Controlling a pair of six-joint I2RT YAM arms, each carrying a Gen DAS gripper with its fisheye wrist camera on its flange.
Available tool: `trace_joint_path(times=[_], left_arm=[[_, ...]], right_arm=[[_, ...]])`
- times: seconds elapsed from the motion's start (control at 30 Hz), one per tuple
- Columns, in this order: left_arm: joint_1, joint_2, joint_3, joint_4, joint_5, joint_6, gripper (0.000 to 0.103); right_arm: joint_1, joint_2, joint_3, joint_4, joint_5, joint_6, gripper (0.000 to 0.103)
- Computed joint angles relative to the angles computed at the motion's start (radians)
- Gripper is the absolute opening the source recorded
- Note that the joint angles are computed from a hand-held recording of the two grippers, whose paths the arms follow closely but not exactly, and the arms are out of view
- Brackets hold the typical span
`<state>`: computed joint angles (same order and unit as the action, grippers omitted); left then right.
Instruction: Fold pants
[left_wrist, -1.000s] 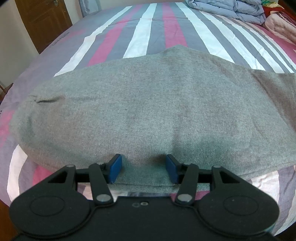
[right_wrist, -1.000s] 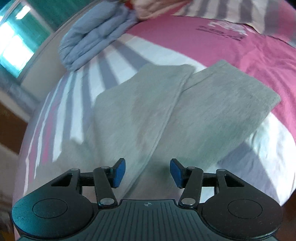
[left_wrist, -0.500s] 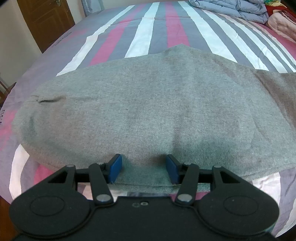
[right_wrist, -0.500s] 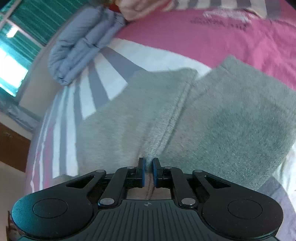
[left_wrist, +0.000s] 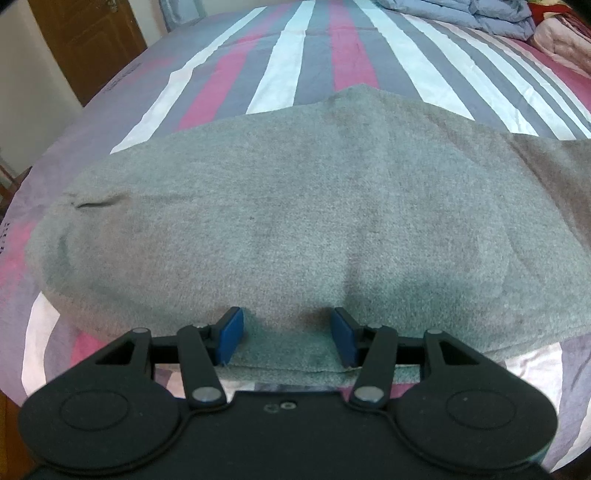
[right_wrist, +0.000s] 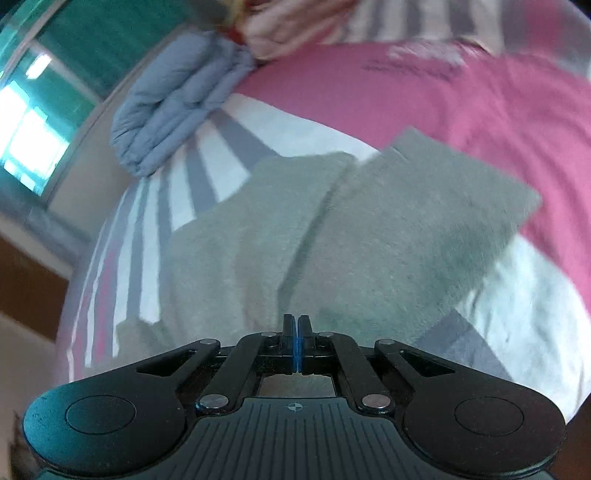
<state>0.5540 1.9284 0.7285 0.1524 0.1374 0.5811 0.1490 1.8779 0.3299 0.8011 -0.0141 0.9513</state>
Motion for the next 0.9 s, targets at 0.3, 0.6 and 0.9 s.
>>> trace_joint_path(times=[0.3, 0.6, 0.9], left_arm=[[0.021, 0.012, 0.048, -0.068, 0.036, 0.025, 0.045], [0.035, 0.057, 0.189, -0.261, 0.066, 0.094, 0.046], [0.062, 0.075, 0.200, -0.267, 0.121, 0.129, 0.048]], right_arm=[[-0.064, 0.129, 0.145, 0.040, -0.046, -0.024, 0.080], [-0.005, 0.054, 0.332, -0.363, 0.073, -0.091, 0.005], [0.228, -0.288, 0.259, -0.698, 0.462, -0.193, 0.005]])
